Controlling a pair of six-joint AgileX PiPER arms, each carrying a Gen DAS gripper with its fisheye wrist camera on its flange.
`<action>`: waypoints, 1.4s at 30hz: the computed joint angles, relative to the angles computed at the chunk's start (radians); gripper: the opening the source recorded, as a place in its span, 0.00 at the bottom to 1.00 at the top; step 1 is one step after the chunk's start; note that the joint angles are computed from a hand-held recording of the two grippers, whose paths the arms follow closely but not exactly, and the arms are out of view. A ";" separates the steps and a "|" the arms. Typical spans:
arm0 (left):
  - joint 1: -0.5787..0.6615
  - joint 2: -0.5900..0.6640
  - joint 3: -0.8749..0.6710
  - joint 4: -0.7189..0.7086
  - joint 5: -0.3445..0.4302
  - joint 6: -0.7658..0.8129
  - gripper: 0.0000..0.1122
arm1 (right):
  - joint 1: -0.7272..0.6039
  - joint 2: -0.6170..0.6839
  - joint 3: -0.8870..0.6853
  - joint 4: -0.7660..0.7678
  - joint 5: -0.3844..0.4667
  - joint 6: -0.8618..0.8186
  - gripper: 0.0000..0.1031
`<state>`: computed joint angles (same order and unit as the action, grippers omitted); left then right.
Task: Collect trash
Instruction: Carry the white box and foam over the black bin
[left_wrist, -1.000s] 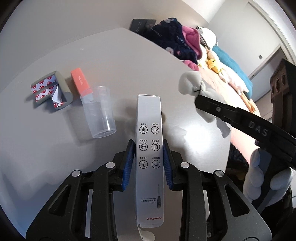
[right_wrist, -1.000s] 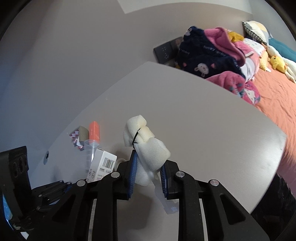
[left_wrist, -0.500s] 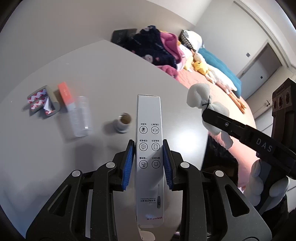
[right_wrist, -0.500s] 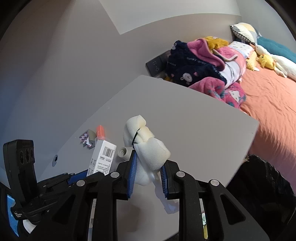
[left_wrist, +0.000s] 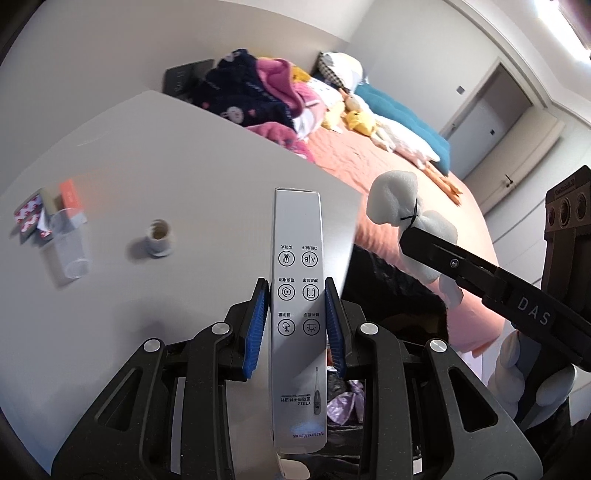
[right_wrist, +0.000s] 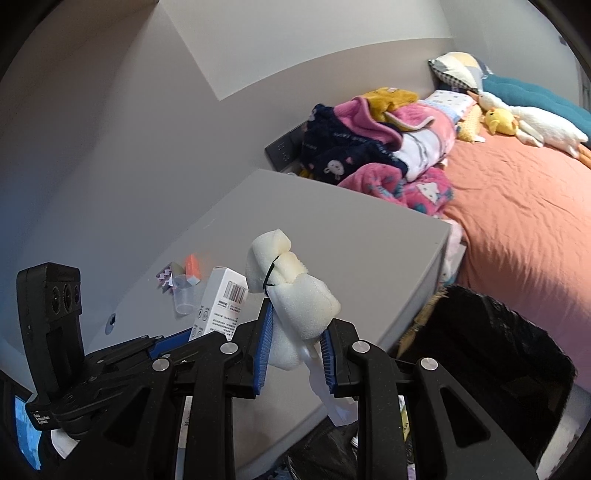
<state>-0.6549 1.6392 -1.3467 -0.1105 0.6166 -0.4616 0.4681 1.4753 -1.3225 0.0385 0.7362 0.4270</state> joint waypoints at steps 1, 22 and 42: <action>-0.009 0.007 -0.010 0.000 0.001 0.000 0.26 | -0.005 -0.013 0.011 -0.002 0.000 0.002 0.25; -0.130 0.178 -0.260 -0.047 0.060 0.077 0.26 | -0.144 -0.285 0.207 -0.067 0.042 0.059 0.25; -0.214 0.380 -0.600 -0.098 0.202 0.182 0.26 | -0.325 -0.467 0.300 -0.048 0.112 0.027 0.25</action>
<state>-0.8692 2.0194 -1.9470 -0.2089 0.8181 -0.2792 0.1434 1.0080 -1.0222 -0.0099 0.8485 0.4541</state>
